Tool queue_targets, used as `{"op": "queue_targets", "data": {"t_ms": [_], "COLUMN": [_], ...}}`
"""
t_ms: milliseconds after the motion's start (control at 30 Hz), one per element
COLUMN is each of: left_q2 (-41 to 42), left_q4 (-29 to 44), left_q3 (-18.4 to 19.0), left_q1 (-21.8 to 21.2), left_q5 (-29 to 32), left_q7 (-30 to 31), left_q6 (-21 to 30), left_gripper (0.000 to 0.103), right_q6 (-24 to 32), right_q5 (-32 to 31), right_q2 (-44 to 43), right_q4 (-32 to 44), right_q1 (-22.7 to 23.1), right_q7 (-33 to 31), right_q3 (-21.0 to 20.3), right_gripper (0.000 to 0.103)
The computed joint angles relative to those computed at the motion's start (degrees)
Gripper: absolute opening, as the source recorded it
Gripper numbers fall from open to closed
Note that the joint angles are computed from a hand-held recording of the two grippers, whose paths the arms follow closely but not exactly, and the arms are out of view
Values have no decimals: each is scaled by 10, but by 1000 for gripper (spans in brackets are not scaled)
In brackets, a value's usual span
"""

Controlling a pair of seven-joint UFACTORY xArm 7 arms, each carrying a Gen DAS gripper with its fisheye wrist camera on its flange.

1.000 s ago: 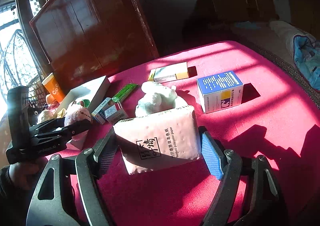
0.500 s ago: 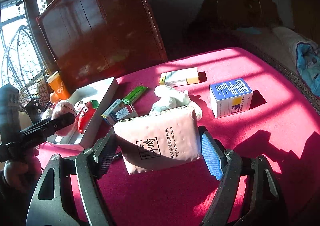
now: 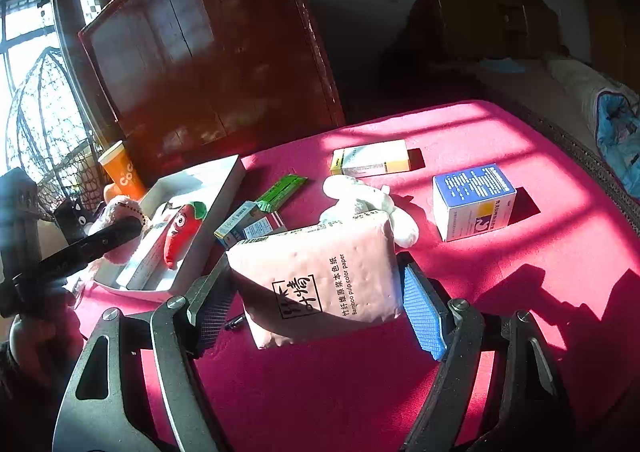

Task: Organize objects
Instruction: 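Lift and carry the fluffy ball and tissue pack over the white tray with both tools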

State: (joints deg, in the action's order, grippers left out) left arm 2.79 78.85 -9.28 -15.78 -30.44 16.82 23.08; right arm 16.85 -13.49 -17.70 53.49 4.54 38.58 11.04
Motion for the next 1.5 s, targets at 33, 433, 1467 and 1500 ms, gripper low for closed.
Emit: {"op": "queue_targets", "data": {"t_ms": [33, 433, 1467, 1500], "left_q2": [-1, -11, 21, 28], "left_q4": [-1, -12, 49, 68], "left_q3": [1, 14, 74, 79], "left_q1": [1, 18, 104, 105], "left_q5": [-4, -43, 217, 248], "left_q7": [2, 15, -138, -150], "left_q6": [0, -8, -62, -62], "left_gripper": [64, 64, 64, 64], "right_q6": [0, 19, 100, 105], "right_q5": [-1, -41, -51, -47], "right_q2": [1, 29, 255, 265], "right_q4": [2, 48, 374, 390], "right_q1": [0, 0, 140, 144], "right_q7": [1, 28, -64, -72], "right_q3": [1, 15, -35, -37], "right_gripper": [78, 78, 78, 78]}}
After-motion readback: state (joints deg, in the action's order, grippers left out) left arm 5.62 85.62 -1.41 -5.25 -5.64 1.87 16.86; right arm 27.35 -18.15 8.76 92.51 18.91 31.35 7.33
